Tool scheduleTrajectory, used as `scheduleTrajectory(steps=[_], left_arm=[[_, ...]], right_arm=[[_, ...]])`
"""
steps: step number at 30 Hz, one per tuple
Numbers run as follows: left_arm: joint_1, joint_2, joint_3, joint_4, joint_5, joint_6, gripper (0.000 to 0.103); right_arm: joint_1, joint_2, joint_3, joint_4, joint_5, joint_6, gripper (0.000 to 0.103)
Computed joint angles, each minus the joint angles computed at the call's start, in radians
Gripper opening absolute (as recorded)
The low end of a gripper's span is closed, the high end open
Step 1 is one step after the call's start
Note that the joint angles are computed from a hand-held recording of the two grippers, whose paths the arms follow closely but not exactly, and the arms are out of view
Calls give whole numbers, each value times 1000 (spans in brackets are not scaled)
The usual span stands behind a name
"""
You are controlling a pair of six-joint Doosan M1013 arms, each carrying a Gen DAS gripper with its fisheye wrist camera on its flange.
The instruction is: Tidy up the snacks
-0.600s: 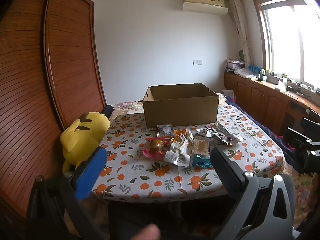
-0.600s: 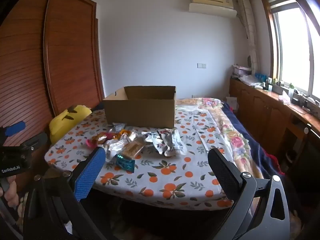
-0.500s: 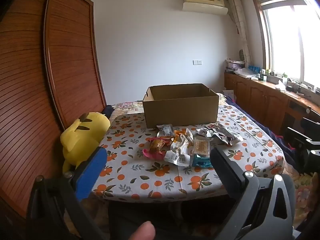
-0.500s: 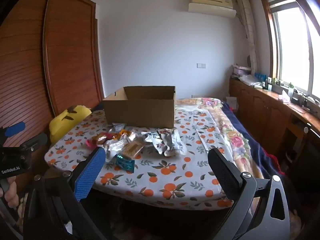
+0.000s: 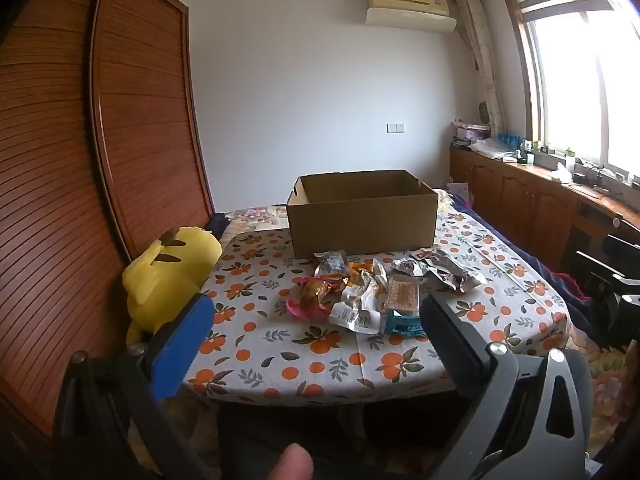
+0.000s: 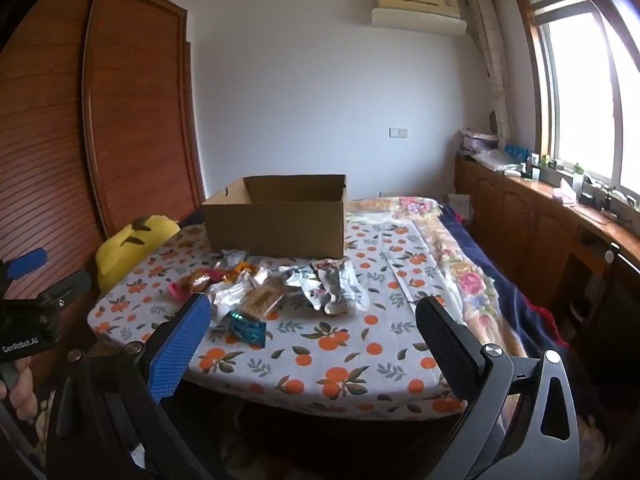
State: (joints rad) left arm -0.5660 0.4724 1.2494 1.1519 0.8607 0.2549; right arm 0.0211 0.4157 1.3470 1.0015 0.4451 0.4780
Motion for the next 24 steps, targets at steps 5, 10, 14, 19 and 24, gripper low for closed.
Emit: scheduleTrajectory(steps=[5,10,14,19,24], left_arm=[[-1,2,-3,2,2,1,103],[-6,1,-6,11,12,-7,103],[-6,0,-4,15,11,-11,103],[-6,0,-4,15,10,-12,103],[-6,0,-5,18,12,-14,103]], right_arm=[[0,1,-1,6,1,-3,103],[-2,-2,5,14,-4,-11,103],[-2,-2,5,18,-4,-12,103],[-2,-3,7,21,-6,-14,103],[-2,-3,7,23,-5,-17,103]])
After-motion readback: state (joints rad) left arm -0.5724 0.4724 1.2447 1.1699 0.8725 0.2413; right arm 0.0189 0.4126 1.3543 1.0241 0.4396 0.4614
